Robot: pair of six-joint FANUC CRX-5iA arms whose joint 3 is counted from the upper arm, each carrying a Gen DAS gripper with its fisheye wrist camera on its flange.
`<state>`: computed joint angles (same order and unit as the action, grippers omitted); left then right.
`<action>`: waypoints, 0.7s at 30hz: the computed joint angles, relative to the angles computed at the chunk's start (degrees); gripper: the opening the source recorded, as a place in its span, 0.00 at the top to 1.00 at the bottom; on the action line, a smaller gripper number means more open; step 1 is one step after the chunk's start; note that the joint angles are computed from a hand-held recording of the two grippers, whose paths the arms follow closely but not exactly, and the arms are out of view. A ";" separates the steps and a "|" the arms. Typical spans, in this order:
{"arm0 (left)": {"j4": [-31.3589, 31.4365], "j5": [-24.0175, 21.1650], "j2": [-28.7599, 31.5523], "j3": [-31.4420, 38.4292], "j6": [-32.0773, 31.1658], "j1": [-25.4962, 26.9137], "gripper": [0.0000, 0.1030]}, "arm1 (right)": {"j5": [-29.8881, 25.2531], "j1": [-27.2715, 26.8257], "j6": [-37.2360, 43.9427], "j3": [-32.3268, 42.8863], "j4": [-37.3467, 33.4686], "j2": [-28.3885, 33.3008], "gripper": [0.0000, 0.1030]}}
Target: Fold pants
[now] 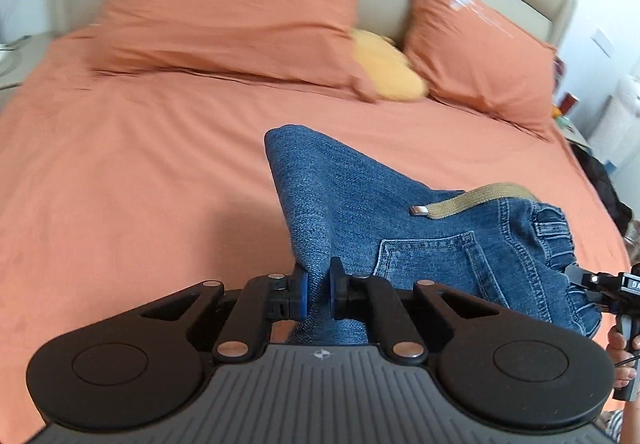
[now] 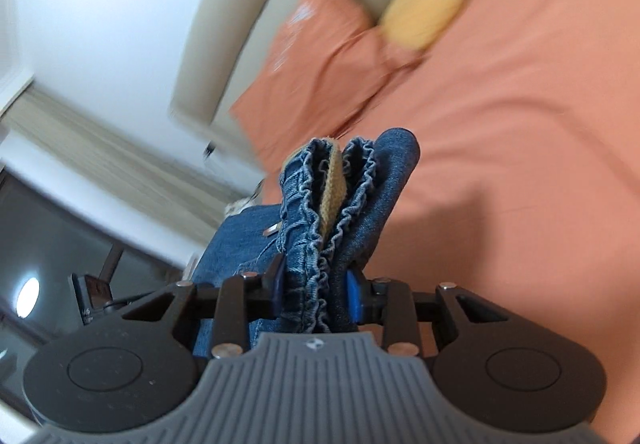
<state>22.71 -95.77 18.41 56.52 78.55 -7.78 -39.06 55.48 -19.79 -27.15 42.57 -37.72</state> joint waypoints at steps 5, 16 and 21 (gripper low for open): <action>-1.44 -1.27 -1.96 -0.63 -4.08 7.85 0.91 | 6.67 -0.83 6.80 10.05 -6.26 12.91 0.74; 2.59 10.39 -11.62 -28.28 -13.50 17.76 0.91 | 1.15 -0.08 22.51 24.93 -21.89 29.78 0.75; 5.10 12.63 -13.14 -36.69 -18.06 18.86 0.91 | -3.73 -0.25 23.46 24.32 -25.12 30.29 0.75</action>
<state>27.81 -83.13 5.27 19.83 60.49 11.08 -42.79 55.23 3.67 -2.83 17.45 -7.43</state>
